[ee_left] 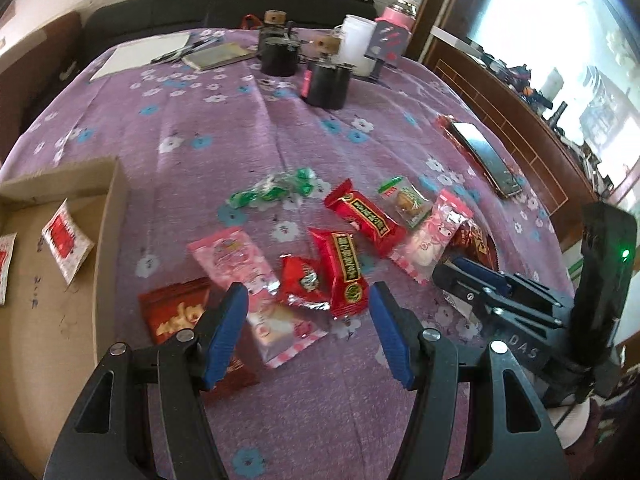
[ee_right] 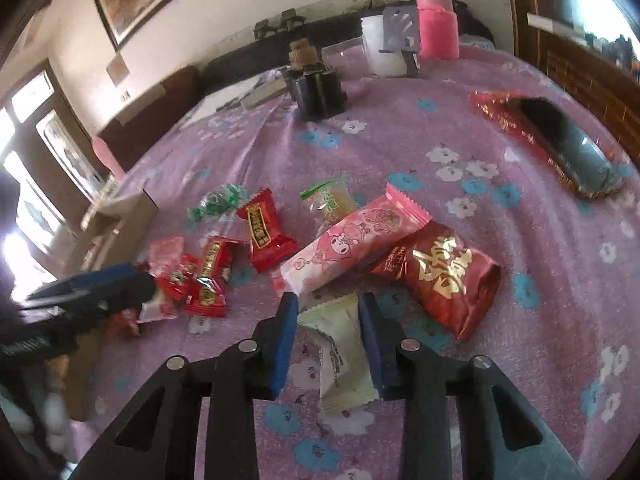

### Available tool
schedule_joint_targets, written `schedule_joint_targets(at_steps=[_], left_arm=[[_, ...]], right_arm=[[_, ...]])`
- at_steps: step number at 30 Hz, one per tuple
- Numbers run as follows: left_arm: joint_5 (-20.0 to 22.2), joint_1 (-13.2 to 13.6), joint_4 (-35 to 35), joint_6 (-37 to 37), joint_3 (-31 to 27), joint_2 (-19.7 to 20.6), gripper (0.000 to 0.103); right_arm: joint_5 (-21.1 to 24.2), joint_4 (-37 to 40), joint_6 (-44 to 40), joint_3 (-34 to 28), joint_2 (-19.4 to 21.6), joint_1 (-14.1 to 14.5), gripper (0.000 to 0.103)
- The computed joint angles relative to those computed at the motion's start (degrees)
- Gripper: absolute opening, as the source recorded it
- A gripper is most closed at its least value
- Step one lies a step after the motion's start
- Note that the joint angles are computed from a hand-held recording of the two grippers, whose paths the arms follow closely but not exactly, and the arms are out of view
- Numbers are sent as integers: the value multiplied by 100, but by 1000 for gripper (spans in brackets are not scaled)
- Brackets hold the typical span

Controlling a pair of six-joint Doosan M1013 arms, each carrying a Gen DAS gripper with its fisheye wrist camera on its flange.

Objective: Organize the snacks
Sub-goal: 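Grasp the red gold-label candy with the left tool while the right tool grasps the white pastry packet, then carry both snacks into the cardboard box and open both tools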

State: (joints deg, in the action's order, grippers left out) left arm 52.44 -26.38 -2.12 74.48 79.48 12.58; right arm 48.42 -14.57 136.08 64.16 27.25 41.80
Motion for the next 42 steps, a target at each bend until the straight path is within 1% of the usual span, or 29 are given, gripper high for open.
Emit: schedule_joint_targets(at_steps=[4, 8, 9, 10, 12, 13, 15, 19, 20, 21, 22, 26, 28, 31, 33, 35, 36, 38, 40, 42], left_arm=[[-140, -122, 298, 153, -28, 45, 61], [-150, -255, 515, 458, -145, 165, 61], [-170, -288, 559, 526, -169, 193, 60], [-189, -310, 576, 576, -189, 218, 55], [-92, -336, 575, 658, -279, 302, 49], [-21, -356, 634, 623, -319, 344, 49], [204, -425, 1030, 299, -414, 452, 49], [169, -380, 954, 208, -374, 494, 48], [96, -384, 967, 188, -341, 476, 45], [82, -371, 894, 212, -329, 468, 23], [65, -351, 783, 264, -322, 455, 15], [-78, -353, 689, 243, -247, 366, 15], [-179, -342, 555, 248, -171, 279, 15], [-287, -329, 329, 315, -86, 137, 15], [-387, -314, 245, 327, -7, 20, 15], [-462, -269, 73, 372, 69, -88, 15], [-492, -216, -96, 433, 125, -163, 15], [-533, -162, -202, 421, 201, -253, 16], [-599, -68, -314, 420, 328, -388, 16], [-683, 0, -273, 340, 450, -505, 16]], right_arm=[[-508, 121, 185, 261, -164, -68, 32], [-718, 57, 534, 418, -261, -112, 32], [-773, 83, 604, 464, -287, -134, 33], [-820, 112, 644, 497, -305, -150, 33], [-983, 257, 706, 600, -358, -204, 33], [-1023, 318, 708, 621, -368, -223, 33], [-1099, 441, 679, 660, -386, -253, 33], [-1124, 490, 621, 647, -377, -262, 33], [-1129, 477, 624, 647, -378, -256, 33], [-1137, 466, 630, 650, -380, -255, 33], [-1161, 459, 637, 656, -384, -255, 33], [-1265, 429, 678, 719, -420, -255, 33], [-1416, 554, 617, 782, -451, -275, 33], [-1954, 1211, 268, 1018, -560, -368, 32], [-2202, 1610, 67, 1135, -608, -423, 32], [-2396, 2178, -333, 1217, -633, -477, 32], [-2424, 2317, -444, 1223, -634, -487, 32], [-2448, 2431, -560, 1220, -628, -491, 32], [-2390, 2220, -416, 1180, -613, -469, 32], [-2268, 1954, -194, 1120, -585, -443, 32]])
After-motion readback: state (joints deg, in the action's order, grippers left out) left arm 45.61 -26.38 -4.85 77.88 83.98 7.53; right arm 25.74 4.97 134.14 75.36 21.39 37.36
